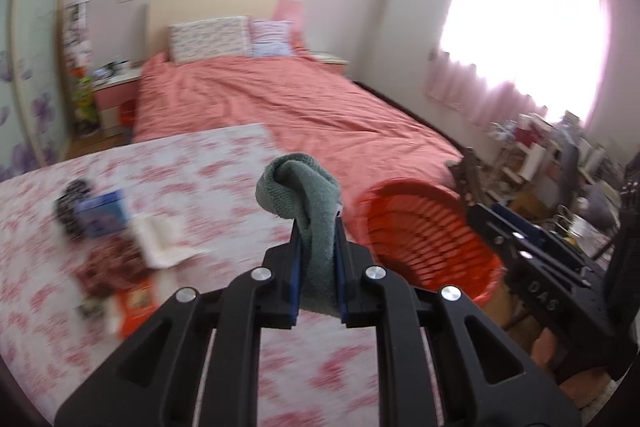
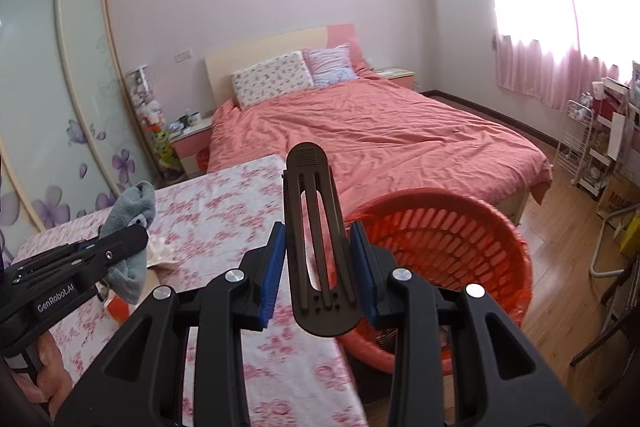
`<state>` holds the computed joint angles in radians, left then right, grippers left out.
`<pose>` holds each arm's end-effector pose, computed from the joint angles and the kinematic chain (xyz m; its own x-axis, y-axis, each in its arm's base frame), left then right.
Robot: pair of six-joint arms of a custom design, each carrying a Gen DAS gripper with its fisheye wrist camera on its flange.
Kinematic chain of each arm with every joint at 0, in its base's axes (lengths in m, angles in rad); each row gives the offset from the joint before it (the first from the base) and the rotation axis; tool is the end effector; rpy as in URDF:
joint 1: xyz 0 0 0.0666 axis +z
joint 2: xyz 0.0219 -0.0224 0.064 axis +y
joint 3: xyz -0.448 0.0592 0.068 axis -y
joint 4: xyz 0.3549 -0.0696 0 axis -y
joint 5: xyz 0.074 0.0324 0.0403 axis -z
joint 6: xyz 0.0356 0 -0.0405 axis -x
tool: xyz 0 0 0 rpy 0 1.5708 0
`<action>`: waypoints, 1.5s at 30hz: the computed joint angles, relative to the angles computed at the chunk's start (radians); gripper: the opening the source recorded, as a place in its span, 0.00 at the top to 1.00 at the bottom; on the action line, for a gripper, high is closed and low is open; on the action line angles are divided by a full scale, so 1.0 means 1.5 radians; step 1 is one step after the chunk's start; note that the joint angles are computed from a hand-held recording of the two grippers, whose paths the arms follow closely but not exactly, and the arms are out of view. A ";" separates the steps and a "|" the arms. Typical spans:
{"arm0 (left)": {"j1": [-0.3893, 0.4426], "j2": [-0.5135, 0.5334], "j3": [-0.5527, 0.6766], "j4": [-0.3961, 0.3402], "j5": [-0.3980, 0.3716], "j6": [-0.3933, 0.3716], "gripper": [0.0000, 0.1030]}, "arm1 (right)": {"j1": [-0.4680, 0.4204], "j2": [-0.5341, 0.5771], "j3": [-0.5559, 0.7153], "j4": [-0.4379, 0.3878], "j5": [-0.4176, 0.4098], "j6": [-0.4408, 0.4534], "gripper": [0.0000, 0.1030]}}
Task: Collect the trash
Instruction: 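Carry the sock and insole over the orange basket and open both grippers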
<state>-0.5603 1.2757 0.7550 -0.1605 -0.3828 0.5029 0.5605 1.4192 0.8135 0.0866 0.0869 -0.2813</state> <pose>0.3013 -0.1738 0.3349 -0.5865 -0.1598 -0.7940 -0.0405 0.9849 -0.1683 0.3476 0.2140 0.3272 -0.5330 -0.0080 -0.8461 -0.3308 0.9223 0.1997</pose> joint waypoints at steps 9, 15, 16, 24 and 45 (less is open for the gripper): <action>-0.040 0.143 0.108 0.045 0.051 -0.057 0.86 | -0.095 0.024 -0.008 0.036 -0.028 -0.015 0.67; -0.041 0.213 0.161 0.049 0.086 -0.069 0.85 | -0.130 0.051 -0.001 0.047 -0.054 -0.036 0.67; -0.040 0.220 0.164 0.050 0.090 -0.069 0.85 | -0.135 0.054 0.000 0.048 -0.059 -0.039 0.67; -0.030 0.277 0.204 0.033 0.087 -0.059 0.64 | -0.160 0.084 0.015 0.043 -0.094 -0.057 0.66; 0.021 0.126 0.018 0.001 -0.072 -0.013 0.40 | -0.075 0.079 0.029 -0.030 -0.025 -0.012 0.51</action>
<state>-0.5293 1.4640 0.7821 -0.1592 -0.4907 0.4829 0.4484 1.5374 0.8563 0.0411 0.0500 -0.2992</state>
